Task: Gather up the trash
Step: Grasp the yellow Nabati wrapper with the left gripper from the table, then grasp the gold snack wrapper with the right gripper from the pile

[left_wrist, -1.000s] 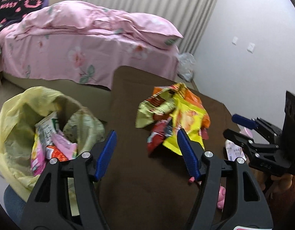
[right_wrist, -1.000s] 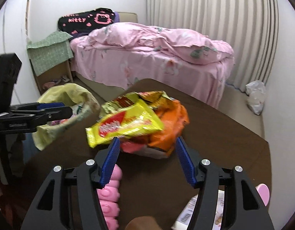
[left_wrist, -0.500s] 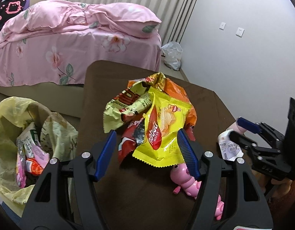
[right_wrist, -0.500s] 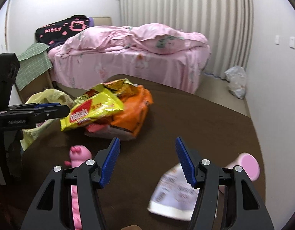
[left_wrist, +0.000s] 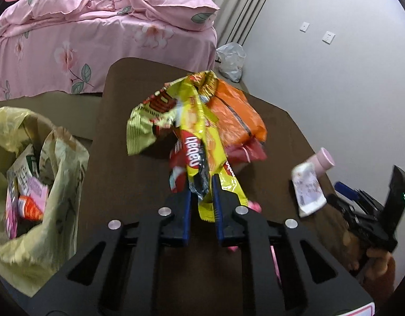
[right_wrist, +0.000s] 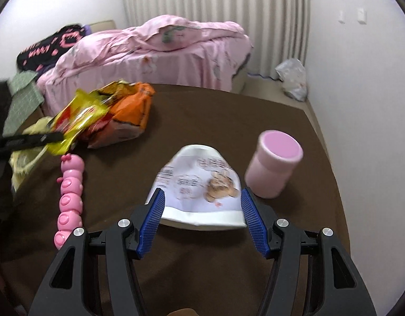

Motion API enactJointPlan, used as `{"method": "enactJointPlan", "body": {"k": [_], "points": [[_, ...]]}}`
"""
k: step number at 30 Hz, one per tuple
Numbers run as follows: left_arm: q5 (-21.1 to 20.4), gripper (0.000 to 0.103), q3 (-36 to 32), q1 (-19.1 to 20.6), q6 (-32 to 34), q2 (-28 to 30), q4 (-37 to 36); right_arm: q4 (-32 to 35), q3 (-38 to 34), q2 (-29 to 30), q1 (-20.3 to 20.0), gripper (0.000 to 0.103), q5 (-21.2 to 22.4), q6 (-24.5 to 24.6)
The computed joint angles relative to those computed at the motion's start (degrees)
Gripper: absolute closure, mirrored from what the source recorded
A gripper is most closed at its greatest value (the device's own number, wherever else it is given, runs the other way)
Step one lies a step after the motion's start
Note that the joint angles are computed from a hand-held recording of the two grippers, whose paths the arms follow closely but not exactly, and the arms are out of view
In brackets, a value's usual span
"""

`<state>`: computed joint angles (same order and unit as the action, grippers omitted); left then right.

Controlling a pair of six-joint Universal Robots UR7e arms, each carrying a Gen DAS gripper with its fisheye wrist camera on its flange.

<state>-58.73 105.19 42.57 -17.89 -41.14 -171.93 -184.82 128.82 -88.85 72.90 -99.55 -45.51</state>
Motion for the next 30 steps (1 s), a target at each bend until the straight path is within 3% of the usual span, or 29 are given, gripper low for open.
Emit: {"method": "enactJointPlan", "body": {"k": [3,7,9,11,13,17,20,23,30], "points": [[-2.26,0.089,2.12,-0.53,-0.56,-1.55,-0.38,2.57,-0.70,-0.76,-1.46,0.046,1.93,3.57],[-0.92,0.087,3.43,-1.51,0.05,-2.18,-0.99,2.95,-0.66,-0.38,-1.92,0.046,2.94,4.51],[-0.37,0.063,3.69,-1.51,0.18,-2.16,-2.56,1.74,-0.17,0.10,-1.56,0.046,2.92,3.67],[-0.91,0.053,4.21,-1.23,-0.24,-2.24,-5.48,0.92,0.36,-0.04,-1.00,0.046,3.04,2.77],[-0.89,0.051,4.43,-1.12,-0.15,-2.25,-7.38,1.40,-0.09,0.16,0.34,0.046,3.89,1.48],[4.75,0.051,4.56,-1.87,-0.81,-2.18,-7.37,2.66,-3.50,2.62,4.77,0.046,5.42,-1.48],[7.35,0.051,5.39,-2.05,-2.22,-3.07,-7.10,4.45,-8.21,7.34,9.67,0.046,4.42,-1.95],[8.97,0.051,6.08,-2.04,-3.38,-4.08,-5.79,8.83,-14.38,13.72,14.22,0.046,3.74,0.66],[10.73,0.050,8.11,-2.00,-3.94,-6.46,-4.66,8.66,-29.59,30.96,20.96,0.046,-7.70,7.33]]}}
